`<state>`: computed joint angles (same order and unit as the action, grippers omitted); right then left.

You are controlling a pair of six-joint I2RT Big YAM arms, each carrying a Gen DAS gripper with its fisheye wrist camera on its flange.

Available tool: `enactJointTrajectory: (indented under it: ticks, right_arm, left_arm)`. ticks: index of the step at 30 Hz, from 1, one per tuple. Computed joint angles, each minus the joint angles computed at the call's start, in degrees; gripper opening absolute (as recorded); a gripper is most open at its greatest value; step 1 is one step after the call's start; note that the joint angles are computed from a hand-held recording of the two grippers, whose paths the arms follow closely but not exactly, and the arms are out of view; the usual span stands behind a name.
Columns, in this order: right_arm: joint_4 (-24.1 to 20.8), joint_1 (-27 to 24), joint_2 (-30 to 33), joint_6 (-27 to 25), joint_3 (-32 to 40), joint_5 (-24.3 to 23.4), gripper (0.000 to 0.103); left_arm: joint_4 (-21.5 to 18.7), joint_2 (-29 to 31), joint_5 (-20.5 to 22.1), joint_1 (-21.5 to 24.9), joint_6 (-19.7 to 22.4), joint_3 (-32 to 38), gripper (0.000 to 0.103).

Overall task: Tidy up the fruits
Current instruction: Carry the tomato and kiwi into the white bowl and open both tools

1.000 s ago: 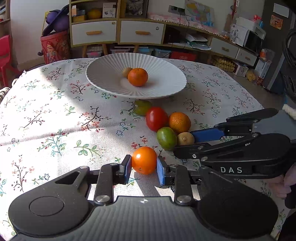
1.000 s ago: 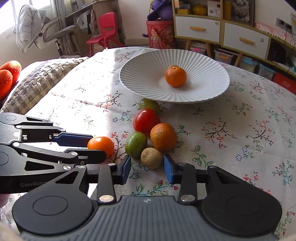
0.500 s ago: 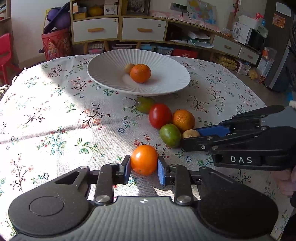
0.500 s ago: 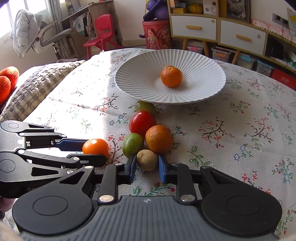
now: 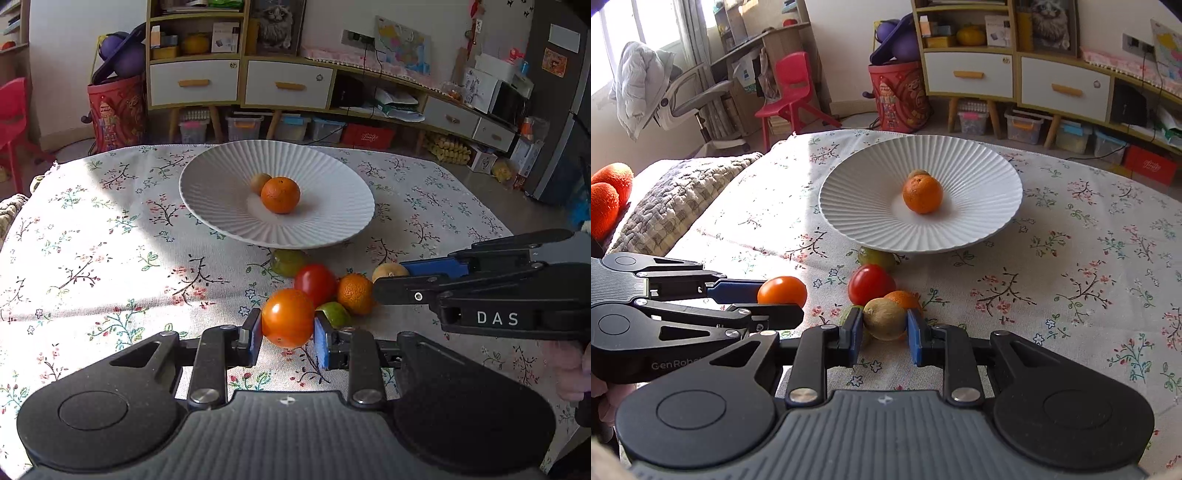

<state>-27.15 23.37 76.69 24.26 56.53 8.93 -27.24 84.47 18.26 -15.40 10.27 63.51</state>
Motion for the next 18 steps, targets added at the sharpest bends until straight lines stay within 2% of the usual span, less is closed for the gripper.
enactJointTrajectory:
  ticks: [8,18]
  right_arm:
    - [1.4,-1.8,0.5,0.4,1.6,1.6,0.023]
    - [3.1,-4.1,3.1,2.9,3.8,2.6,0.023]
  left_arm:
    - [1.1,2.1,-1.1,-1.0,-2.3,4.1,0.011]
    - [2.2,6.7,-4.8,-2.6,-4.5,8.9,0.011]
